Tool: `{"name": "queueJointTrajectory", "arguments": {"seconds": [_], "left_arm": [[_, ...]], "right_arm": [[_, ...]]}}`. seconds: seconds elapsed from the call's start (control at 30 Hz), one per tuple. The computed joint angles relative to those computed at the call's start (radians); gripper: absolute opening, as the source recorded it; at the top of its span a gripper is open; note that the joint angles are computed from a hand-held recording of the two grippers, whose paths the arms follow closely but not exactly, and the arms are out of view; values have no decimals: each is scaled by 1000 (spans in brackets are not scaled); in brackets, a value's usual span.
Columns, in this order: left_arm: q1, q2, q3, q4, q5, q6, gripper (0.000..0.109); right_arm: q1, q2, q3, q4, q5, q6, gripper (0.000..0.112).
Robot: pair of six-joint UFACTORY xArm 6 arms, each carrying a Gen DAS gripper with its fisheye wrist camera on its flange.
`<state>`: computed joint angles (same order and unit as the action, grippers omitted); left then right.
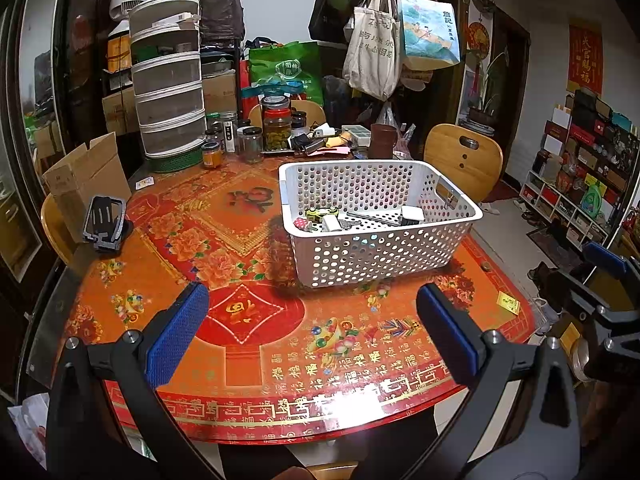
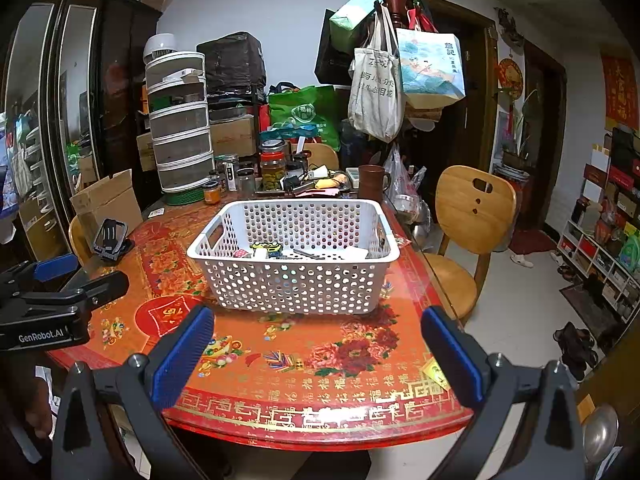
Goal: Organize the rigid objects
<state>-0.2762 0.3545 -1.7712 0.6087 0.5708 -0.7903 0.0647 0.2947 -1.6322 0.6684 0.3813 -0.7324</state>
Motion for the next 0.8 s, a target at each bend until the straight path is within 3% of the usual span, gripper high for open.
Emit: {"name": "queueJointTrajectory", "arguments": {"seconds": [0.8], "left_arm": [[-2, 5, 5, 9, -1, -4, 102]], "right_arm": [[1, 3, -1, -3, 3, 2, 103]]}}
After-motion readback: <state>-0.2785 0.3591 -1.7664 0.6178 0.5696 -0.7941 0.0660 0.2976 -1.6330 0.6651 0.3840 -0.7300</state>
